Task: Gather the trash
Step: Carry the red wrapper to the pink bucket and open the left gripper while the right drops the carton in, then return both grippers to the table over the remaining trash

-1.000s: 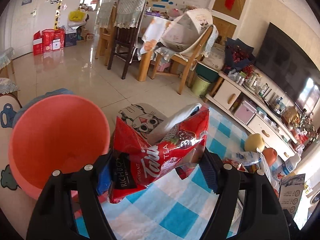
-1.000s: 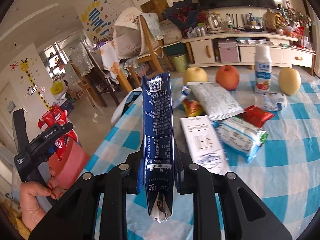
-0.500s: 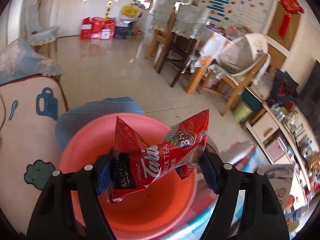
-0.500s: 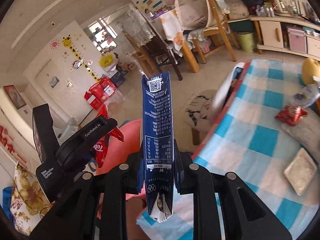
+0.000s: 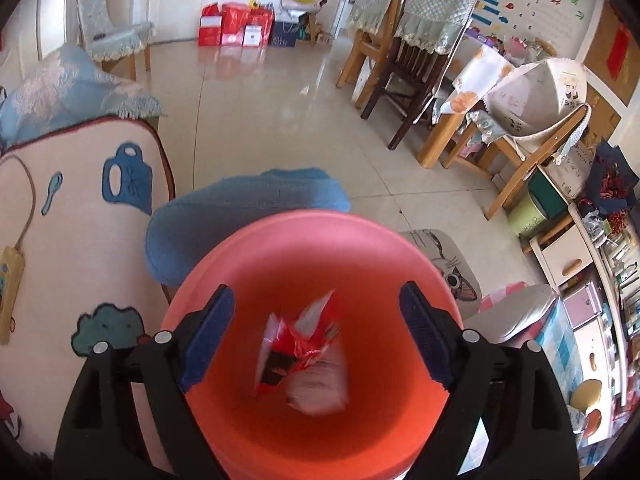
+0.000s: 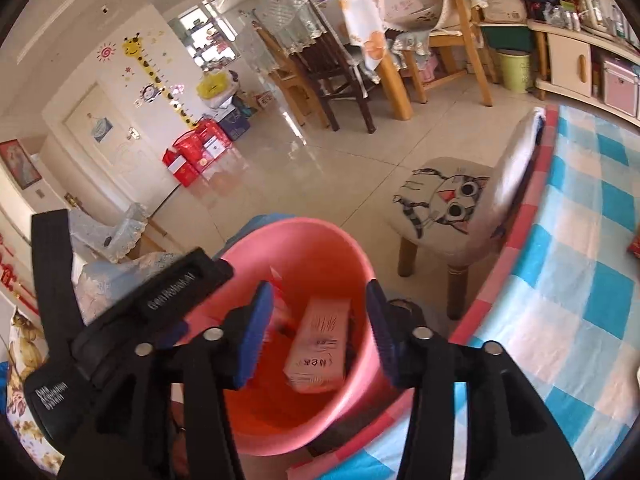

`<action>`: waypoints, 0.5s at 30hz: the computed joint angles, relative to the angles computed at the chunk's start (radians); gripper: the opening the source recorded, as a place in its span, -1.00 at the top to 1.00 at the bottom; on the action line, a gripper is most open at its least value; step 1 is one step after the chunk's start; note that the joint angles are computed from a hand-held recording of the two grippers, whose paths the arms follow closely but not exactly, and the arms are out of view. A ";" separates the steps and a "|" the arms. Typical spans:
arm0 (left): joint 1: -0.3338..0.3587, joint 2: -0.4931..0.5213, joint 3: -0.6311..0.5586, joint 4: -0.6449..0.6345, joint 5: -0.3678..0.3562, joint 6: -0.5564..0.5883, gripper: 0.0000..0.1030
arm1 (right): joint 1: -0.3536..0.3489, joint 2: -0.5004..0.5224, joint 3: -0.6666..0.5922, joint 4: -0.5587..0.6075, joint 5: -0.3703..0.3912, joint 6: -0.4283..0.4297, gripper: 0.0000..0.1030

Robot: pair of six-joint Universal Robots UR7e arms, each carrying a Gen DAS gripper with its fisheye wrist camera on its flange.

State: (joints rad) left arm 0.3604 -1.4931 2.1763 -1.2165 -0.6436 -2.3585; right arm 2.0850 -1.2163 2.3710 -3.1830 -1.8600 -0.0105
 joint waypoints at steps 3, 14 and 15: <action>-0.021 0.034 -0.015 0.048 0.016 -0.031 -0.71 | 0.000 -0.030 0.054 -0.075 -0.061 -0.018 -0.27; -0.102 0.156 -0.010 -0.065 0.216 0.112 -0.72 | -0.038 -0.196 0.188 -0.215 -0.239 -0.161 -0.77; -0.111 0.174 -0.014 -0.063 0.242 0.118 -0.76 | -0.042 -0.211 0.192 -0.220 -0.250 -0.178 -0.77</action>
